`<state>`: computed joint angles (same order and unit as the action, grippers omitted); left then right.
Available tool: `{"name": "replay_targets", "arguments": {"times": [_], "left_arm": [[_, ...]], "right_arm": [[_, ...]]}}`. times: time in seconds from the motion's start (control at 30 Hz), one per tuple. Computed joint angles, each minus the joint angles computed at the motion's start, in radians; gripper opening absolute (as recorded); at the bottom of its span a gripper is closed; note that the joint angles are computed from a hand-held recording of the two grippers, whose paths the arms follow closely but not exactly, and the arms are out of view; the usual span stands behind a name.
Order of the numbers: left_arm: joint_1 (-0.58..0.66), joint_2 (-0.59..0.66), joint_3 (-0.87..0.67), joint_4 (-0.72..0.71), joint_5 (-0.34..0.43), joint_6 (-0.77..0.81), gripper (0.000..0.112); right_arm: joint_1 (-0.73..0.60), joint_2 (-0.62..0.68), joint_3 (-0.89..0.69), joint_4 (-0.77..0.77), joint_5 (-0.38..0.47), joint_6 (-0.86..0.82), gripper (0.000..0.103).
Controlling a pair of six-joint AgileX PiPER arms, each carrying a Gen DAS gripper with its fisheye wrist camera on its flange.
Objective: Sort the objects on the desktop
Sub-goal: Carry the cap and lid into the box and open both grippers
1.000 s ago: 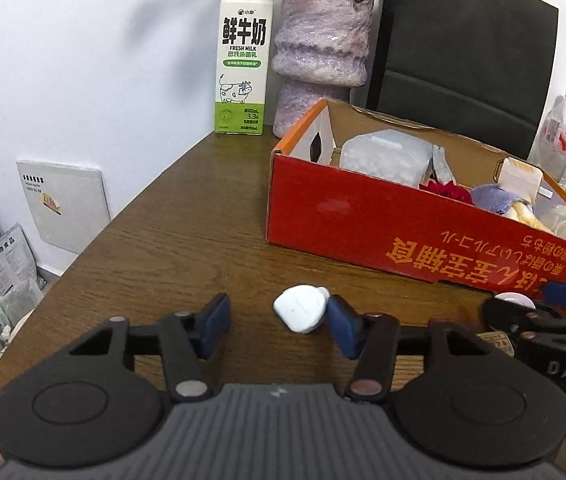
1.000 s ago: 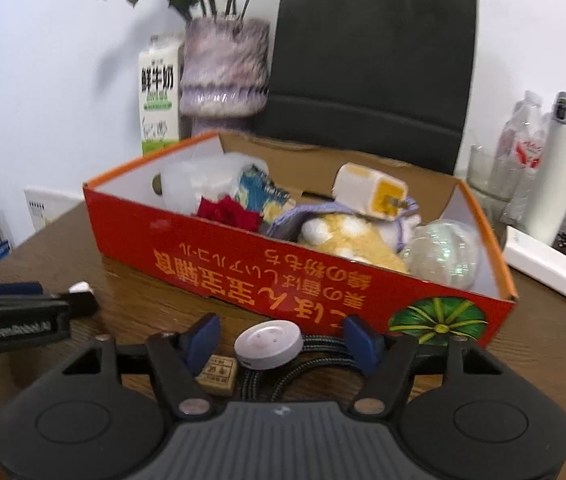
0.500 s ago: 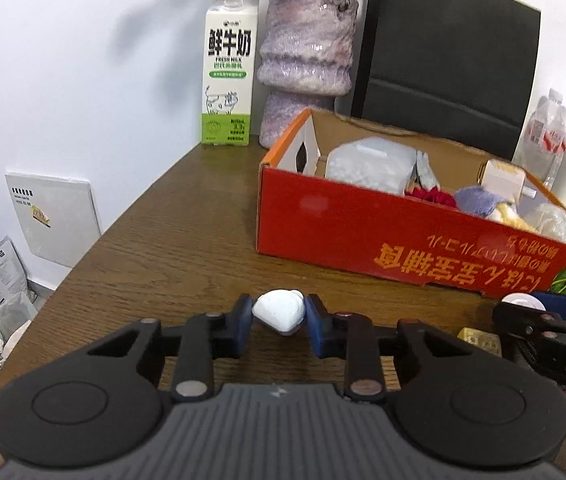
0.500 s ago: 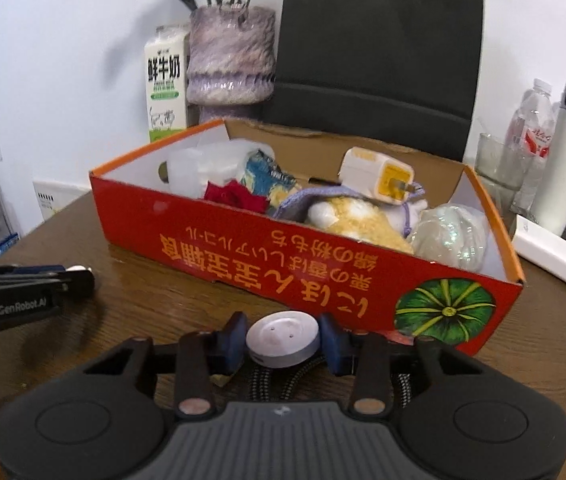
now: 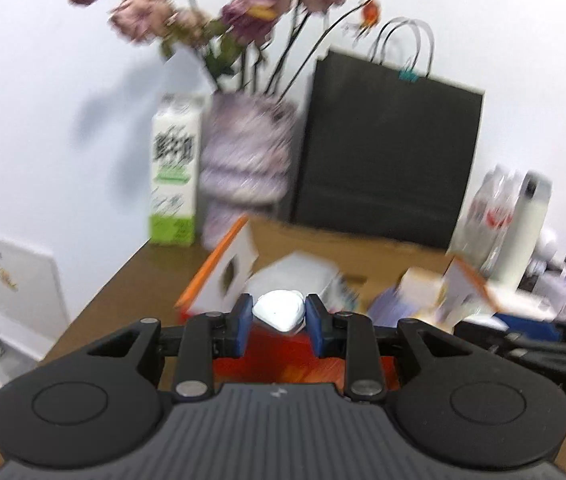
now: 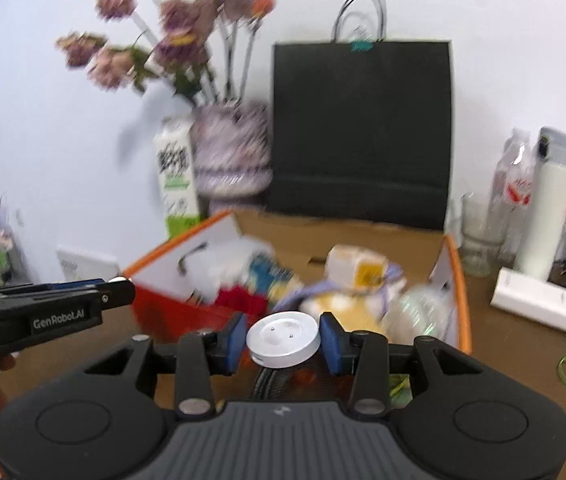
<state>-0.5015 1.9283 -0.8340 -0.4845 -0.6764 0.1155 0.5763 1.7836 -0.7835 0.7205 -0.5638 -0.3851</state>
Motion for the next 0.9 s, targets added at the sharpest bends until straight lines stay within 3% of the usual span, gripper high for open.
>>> {"name": "replay_targets", "arguments": {"times": [0.33,0.57,0.73,0.9], "left_arm": [[-0.035,0.185,-0.341,-0.060,0.135,0.101,0.029],[-0.005,0.285,-0.521,-0.078,0.251,0.169,0.029],[0.006,0.335,-0.596,-0.080,0.327,0.208,0.029],[-0.001,0.350,-0.610,-0.125,0.333,0.279,0.032]], "right_arm": [[-0.195,0.071,-0.132,-0.200,0.080,0.122,0.038],[-0.257,0.171,-0.273,-0.130,0.173,0.001,0.038],[-0.277,0.197,-0.301,-0.111,0.189,-0.032,0.038],[-0.300,0.212,-0.322,-0.140,0.232,0.004,0.039]]}}
